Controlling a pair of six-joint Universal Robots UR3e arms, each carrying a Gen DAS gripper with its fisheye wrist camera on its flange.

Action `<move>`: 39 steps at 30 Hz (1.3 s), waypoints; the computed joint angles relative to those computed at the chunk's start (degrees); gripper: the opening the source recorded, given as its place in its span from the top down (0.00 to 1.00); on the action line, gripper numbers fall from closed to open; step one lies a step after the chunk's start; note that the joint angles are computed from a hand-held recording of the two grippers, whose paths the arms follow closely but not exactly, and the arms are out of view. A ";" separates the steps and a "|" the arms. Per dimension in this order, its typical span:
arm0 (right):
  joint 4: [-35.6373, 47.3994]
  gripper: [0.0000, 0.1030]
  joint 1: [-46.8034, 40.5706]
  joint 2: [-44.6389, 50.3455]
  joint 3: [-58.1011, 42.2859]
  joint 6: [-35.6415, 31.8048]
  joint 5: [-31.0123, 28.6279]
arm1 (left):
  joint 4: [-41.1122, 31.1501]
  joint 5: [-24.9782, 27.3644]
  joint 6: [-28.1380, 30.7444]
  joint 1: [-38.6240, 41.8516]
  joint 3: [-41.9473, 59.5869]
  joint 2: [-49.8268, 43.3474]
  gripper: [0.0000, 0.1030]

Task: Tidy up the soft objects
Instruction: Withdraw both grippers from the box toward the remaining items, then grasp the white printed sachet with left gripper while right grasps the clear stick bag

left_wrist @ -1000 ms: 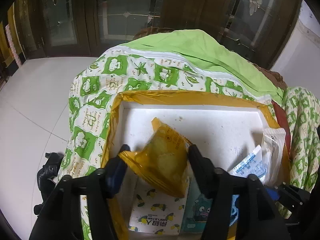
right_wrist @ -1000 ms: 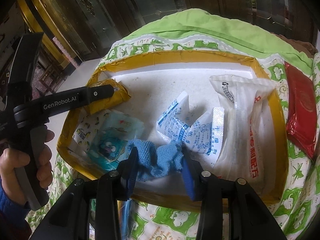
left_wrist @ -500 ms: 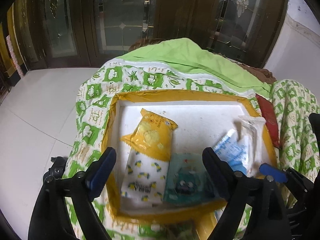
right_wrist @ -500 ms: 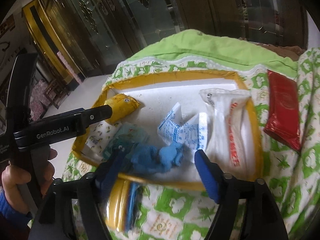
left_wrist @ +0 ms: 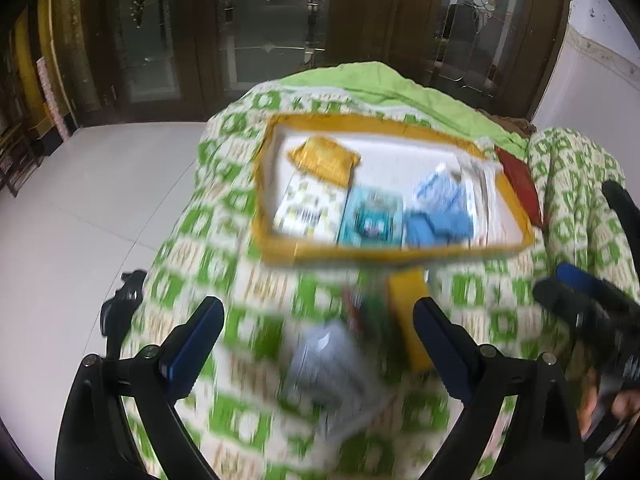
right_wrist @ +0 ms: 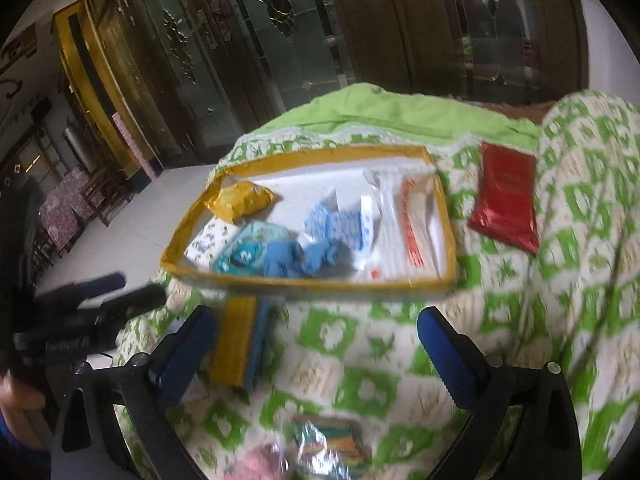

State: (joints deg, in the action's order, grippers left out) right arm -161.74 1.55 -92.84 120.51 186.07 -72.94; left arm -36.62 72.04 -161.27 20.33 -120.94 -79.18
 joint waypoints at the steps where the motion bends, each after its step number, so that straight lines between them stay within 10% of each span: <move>1: 0.50 0.01 -0.59 -0.97 1.05 0.09 0.42 | -0.40 -0.57 0.64 1.13 -2.36 2.21 0.08; 11: 8.62 0.01 -8.13 -6.17 6.60 0.89 8.77 | -10.81 -8.37 7.57 9.95 -15.93 15.92 0.08; 16: 15.35 0.20 -9.59 -10.62 8.59 -2.03 9.13 | -12.18 -9.75 8.40 9.76 -16.52 15.66 0.08; 39: 16.84 0.61 2.80 -0.08 3.27 -2.81 -2.76 | 1.36 3.21 -6.47 -2.46 -5.40 -6.16 0.08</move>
State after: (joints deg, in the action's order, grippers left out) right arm -144.90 4.35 -92.92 123.77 183.26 -75.70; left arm -35.26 75.25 -167.74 17.86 -126.35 -85.34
